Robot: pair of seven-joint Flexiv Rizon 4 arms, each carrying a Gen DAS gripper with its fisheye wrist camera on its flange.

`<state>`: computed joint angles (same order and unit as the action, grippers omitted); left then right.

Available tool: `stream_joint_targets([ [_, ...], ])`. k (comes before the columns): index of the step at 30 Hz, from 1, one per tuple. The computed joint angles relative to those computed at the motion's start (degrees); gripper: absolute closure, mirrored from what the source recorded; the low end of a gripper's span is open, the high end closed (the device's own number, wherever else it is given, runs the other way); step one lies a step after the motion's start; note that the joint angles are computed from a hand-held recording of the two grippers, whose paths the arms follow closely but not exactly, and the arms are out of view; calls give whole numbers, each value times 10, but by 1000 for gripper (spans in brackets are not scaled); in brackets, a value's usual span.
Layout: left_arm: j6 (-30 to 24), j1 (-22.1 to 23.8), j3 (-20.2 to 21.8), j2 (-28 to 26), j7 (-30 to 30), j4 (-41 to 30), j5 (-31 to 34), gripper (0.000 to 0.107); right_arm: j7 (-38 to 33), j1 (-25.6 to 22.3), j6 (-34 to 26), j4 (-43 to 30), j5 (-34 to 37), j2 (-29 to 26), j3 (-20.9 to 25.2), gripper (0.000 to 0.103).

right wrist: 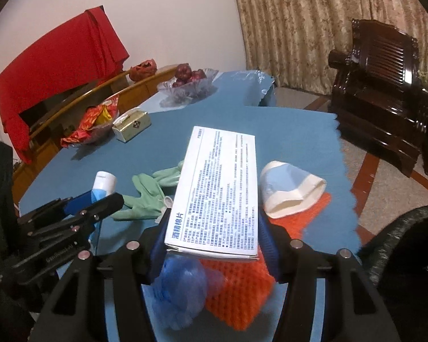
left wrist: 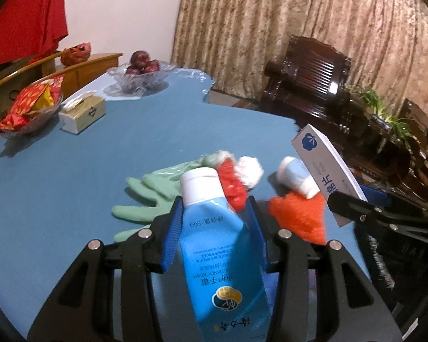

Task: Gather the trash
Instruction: 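Lift the white box with the right gripper while the left carries the tube toward the bin, then open both grippers over the black bin to drop tube and box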

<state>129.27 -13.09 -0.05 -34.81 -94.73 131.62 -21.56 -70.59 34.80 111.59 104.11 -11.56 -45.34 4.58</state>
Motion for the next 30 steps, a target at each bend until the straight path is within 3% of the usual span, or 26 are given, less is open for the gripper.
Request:
stream_joint_targets([
  [14,-41,-50,-36,-4,26,-74,35,64,-50,2,71,139,119,86,-61,47],
  [22,-81,-77,-66,-62,53,-185,68,64,-77,-16,91,192,196,106,-94,47],
  [30,-140,-88,-104,-143,76,-317,104,64,-79,-52,82,213,224,93,-105,47],
])
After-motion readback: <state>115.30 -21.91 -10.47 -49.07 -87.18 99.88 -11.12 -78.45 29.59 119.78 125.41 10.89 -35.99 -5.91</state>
